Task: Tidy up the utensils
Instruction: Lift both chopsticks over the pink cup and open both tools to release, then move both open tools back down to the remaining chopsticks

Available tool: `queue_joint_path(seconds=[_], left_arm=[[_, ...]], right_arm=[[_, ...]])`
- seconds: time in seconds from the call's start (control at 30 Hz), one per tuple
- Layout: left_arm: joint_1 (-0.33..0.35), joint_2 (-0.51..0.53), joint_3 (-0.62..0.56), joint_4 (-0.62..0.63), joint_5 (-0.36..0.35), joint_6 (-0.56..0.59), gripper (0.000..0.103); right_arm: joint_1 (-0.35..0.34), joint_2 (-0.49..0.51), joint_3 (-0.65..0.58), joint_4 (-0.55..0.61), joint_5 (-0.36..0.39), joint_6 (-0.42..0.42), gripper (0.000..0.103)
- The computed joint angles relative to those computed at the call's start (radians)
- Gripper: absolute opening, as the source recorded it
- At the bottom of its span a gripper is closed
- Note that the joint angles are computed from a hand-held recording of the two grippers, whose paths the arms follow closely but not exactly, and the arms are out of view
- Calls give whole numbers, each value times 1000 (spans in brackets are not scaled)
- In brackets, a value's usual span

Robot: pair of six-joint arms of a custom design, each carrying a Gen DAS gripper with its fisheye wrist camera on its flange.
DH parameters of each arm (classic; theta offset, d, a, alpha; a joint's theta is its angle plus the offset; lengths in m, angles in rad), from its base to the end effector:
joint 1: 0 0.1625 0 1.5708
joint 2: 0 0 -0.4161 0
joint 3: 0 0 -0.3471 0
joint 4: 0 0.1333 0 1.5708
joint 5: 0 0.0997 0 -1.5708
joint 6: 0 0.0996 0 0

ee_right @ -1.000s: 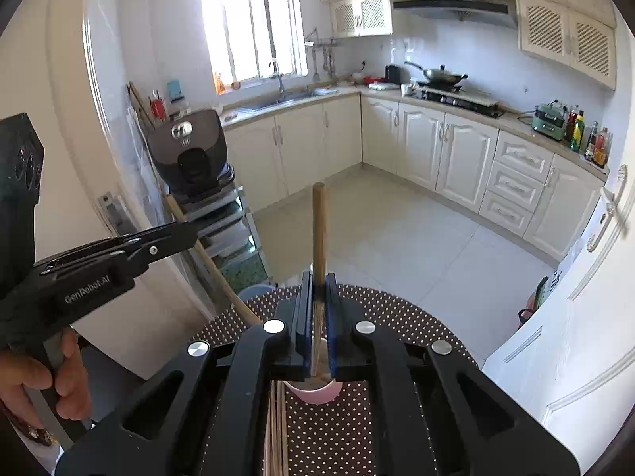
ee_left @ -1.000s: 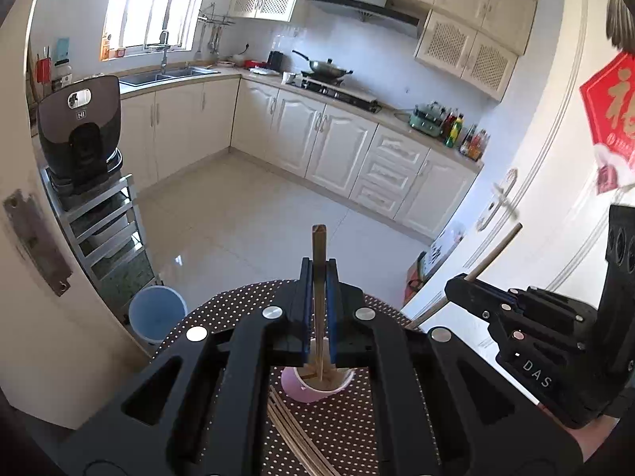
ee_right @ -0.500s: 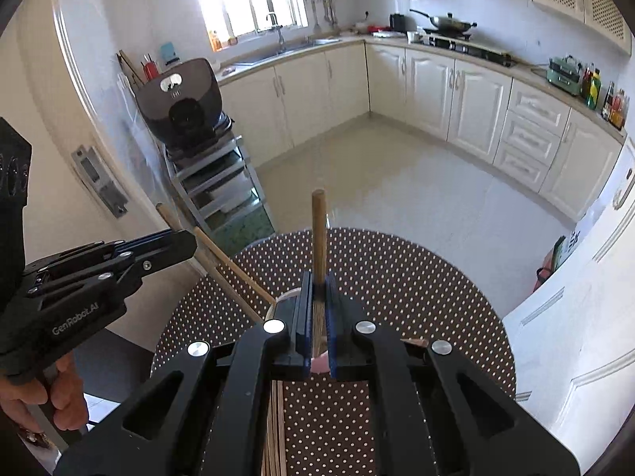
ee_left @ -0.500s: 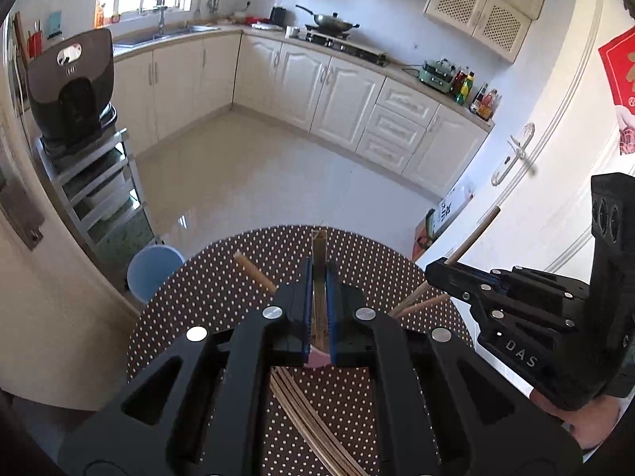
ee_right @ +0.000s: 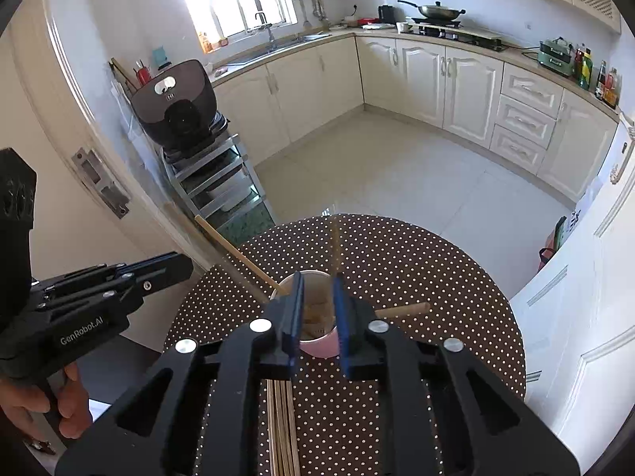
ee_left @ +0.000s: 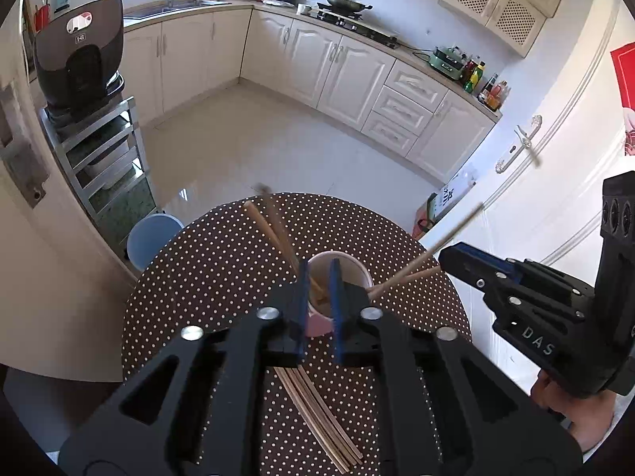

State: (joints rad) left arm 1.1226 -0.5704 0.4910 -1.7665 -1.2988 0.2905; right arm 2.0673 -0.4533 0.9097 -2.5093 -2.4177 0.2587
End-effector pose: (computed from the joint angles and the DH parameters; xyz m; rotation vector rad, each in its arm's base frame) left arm -0.2103 -0.8068 0.3495 0.9829 2.6891 -0.4259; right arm 0.4349 -0.6795 0.1795 0.0203 -2.3754 0.9319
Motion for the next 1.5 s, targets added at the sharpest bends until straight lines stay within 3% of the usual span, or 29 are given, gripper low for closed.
queue_joint_path(seconds=[0.07, 0.33, 0.63, 0.9, 1.5], left_arm=[[1, -21, 32, -13, -3, -6, 49], [14, -97, 144, -50, -11, -1, 50], [56, -110, 163, 35, 22, -69, 50], [96, -64, 149, 183, 45, -172, 50], [91, 54, 208, 213, 166, -282, 50]], right_arm=[[8, -8, 15, -12, -7, 9, 21], [37, -28, 80, -48, -33, 46, 22], [48, -38, 150, -12, -11, 133, 22], [15, -47, 225, 43, 74, 220, 22], [-82, -60, 278, 108, 231, 240, 22]])
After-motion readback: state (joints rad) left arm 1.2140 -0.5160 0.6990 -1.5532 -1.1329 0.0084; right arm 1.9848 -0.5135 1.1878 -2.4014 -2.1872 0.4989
